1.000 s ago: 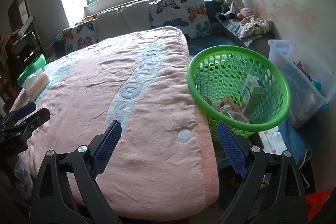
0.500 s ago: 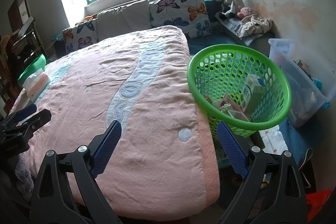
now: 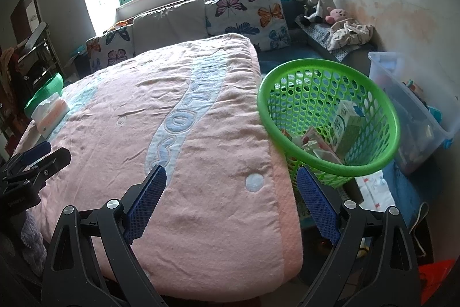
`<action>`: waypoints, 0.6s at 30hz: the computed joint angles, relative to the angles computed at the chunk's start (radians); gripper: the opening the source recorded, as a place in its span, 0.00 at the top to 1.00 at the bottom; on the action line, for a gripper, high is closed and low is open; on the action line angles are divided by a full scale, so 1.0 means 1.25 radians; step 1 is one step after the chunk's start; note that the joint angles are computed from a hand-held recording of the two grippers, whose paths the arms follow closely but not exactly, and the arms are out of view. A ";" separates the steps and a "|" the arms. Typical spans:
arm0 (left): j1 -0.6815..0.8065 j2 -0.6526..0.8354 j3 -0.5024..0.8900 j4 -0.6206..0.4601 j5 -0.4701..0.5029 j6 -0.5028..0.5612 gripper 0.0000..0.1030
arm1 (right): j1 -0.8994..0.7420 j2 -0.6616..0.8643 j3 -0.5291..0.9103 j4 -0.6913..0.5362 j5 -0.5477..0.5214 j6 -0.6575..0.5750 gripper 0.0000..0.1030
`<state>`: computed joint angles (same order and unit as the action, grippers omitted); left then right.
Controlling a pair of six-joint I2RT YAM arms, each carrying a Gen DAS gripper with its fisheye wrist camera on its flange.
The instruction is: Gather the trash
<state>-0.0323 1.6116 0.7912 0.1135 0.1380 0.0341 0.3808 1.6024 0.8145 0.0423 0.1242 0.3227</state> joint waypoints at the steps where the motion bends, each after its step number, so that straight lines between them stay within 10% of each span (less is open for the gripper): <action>1: -0.001 0.000 0.000 0.000 -0.001 -0.001 0.07 | 0.001 0.002 0.000 0.000 0.001 0.001 0.11; 18: -0.003 -0.005 -0.005 -0.004 -0.008 -0.015 0.07 | -0.001 -0.003 0.004 -0.008 -0.006 -0.002 0.11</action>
